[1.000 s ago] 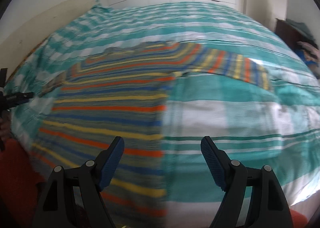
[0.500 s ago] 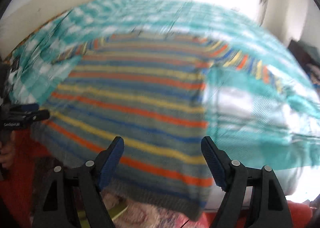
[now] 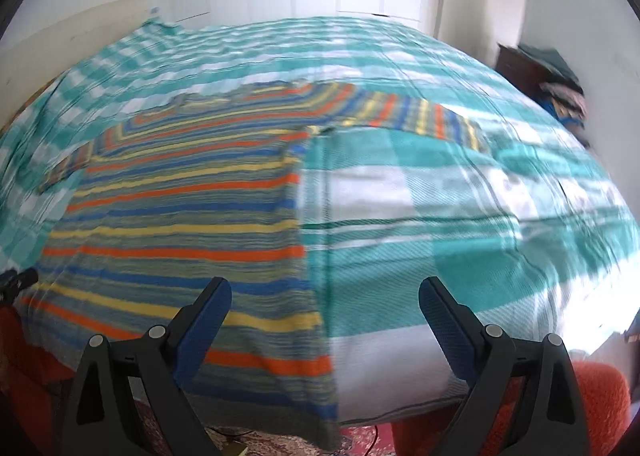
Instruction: Fold small clothes
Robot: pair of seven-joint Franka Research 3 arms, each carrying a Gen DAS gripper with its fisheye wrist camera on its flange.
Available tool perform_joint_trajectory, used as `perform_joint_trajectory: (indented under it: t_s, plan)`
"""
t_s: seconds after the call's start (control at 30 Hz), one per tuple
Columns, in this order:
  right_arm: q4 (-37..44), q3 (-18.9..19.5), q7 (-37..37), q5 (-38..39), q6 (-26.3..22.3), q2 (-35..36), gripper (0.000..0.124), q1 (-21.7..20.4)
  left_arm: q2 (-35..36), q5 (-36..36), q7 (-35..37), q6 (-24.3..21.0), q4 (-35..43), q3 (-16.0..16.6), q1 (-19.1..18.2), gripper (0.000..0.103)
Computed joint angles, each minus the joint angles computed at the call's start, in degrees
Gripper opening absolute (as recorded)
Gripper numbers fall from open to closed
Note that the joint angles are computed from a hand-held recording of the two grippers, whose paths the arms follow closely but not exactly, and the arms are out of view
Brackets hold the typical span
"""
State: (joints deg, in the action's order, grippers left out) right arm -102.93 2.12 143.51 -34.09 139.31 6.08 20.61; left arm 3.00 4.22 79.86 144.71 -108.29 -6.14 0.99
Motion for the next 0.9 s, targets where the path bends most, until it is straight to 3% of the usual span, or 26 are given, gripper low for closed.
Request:
perform_joint_trajectory:
  t_s: [0.2, 0.9]
  plan:
    - [-0.2, -0.5, 3.0, 0.1, -0.6, 0.0, 0.094, -0.7, -0.1, 2.0, -1.2, 0.3, 0.0, -0.1, -0.2, 0.092]
    - [3.3, -0.5, 1.0, -5.5, -5.4, 2.3, 0.094, 1.9, -0.8, 7.9, -3.8, 1.0, -0.5, 0.1, -0.6, 0.093]
